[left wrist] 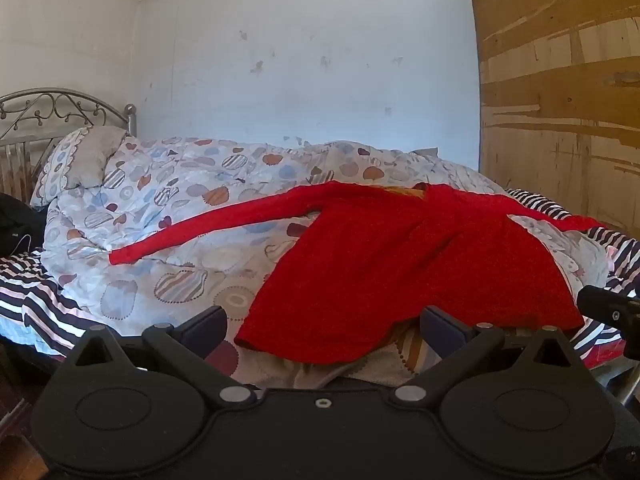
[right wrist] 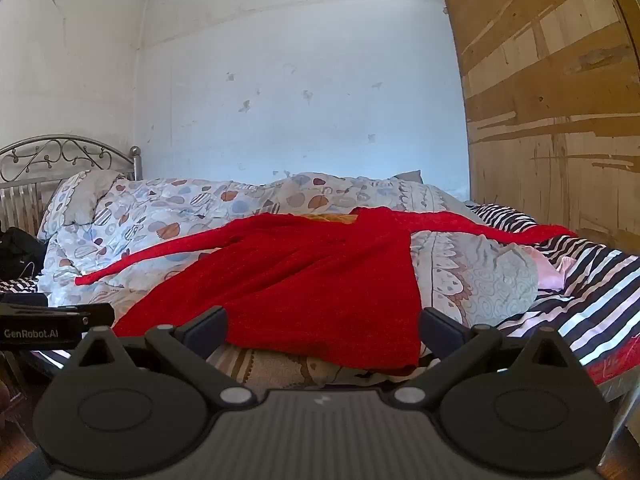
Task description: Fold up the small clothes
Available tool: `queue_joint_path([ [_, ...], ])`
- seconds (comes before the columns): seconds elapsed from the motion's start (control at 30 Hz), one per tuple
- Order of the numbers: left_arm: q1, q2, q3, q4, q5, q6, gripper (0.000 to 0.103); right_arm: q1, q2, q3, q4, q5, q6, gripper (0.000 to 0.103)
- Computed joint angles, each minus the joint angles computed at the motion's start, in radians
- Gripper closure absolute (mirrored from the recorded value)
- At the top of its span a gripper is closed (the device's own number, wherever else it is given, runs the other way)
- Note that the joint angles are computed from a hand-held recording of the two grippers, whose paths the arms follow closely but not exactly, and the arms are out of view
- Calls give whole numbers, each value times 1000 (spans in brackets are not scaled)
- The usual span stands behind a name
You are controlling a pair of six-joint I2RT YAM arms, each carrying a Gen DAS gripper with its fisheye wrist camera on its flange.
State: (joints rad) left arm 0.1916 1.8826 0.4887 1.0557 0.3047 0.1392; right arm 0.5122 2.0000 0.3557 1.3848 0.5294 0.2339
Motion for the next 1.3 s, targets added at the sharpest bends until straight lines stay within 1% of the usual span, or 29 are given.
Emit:
queue_joint_path([
  [0.47,1,0,-1,1,5,-3,1,-3,9,-5,20,-4,-1,0],
  [0.9,1,-2,0,-5,5,-3,1,21,-22,-3,-20,20,9,0],
  [0.93,1,-2,0,-5,5,-3,1,-4,2,-5,9,-3,3,0],
  [1.0,1,-3,1,-6,5,-3,1,-9,12,-3,17,-8,4,0],
  [1.3,1,-3,2,-9,5,-4,1,-6,8,-4,14,-4,6,0],
])
